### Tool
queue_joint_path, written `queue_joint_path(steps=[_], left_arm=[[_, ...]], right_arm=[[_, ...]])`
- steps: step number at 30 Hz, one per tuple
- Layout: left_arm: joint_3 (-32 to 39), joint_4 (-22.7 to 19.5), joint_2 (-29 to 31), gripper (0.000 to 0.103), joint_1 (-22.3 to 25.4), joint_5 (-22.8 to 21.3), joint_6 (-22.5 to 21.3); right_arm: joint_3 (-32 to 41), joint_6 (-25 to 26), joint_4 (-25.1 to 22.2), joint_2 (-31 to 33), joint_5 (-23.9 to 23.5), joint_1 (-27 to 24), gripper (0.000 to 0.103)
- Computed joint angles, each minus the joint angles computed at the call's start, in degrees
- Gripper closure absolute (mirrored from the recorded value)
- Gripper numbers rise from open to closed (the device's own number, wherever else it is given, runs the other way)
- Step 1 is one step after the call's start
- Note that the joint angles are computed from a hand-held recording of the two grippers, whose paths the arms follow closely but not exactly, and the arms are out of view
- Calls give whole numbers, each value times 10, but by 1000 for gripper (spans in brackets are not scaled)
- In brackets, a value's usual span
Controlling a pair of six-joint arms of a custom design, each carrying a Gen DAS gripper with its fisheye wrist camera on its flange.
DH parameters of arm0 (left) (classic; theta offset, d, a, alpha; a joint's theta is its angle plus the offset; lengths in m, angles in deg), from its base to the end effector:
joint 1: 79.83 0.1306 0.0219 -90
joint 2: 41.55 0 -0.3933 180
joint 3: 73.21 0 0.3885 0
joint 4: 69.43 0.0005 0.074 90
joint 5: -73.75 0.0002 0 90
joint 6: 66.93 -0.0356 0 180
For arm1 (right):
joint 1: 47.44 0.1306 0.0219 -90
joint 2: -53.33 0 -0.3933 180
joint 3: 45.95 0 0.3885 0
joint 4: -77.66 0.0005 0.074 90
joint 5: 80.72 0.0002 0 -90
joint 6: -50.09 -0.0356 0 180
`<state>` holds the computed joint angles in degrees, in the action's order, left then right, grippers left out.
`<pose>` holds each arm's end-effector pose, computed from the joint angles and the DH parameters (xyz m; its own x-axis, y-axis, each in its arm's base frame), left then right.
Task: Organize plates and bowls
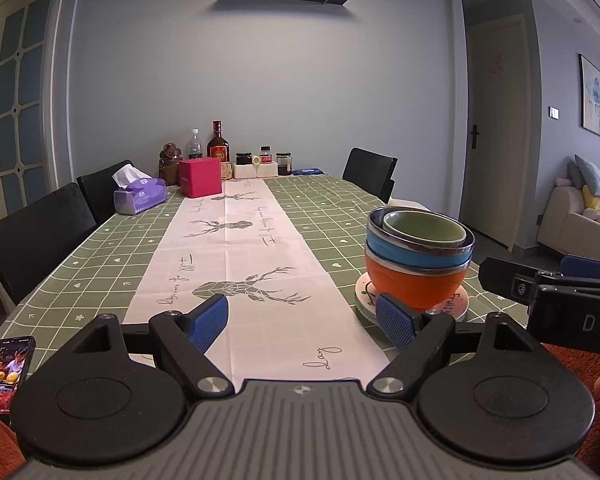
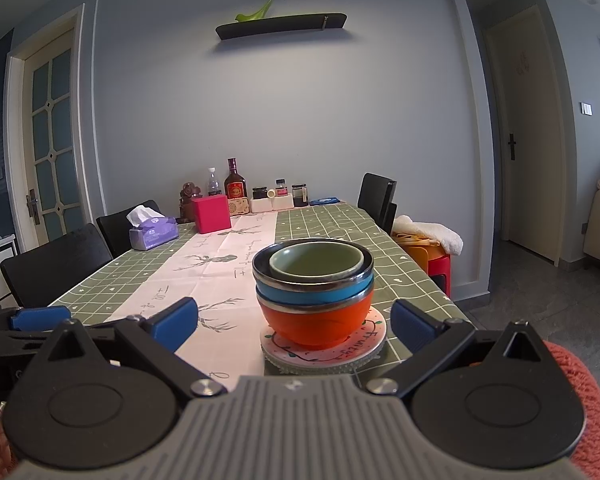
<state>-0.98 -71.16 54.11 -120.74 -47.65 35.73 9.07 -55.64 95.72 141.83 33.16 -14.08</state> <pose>0.3984 -0.3214 0.3229 -0.3579 0.0626 -0.9317 0.1272 0.9917 0.0177 0.3743 0.2286 0.2809 -0.2617 0.1245 -0.9571 -0.1100 0.9813 0.1577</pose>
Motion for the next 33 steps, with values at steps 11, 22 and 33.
queue_joint_path(steps=[11, 22, 33], left_arm=[[2, -5, 0, 5, 0, -3, 4], [1, -6, -1, 5, 0, -3, 5], [-1, -7, 0, 5, 0, -2, 5]], right_arm=[[1, 1, -1, 0, 0, 0, 3], [1, 1, -1, 0, 0, 0, 3], [0, 2, -2, -1, -1, -1, 3]])
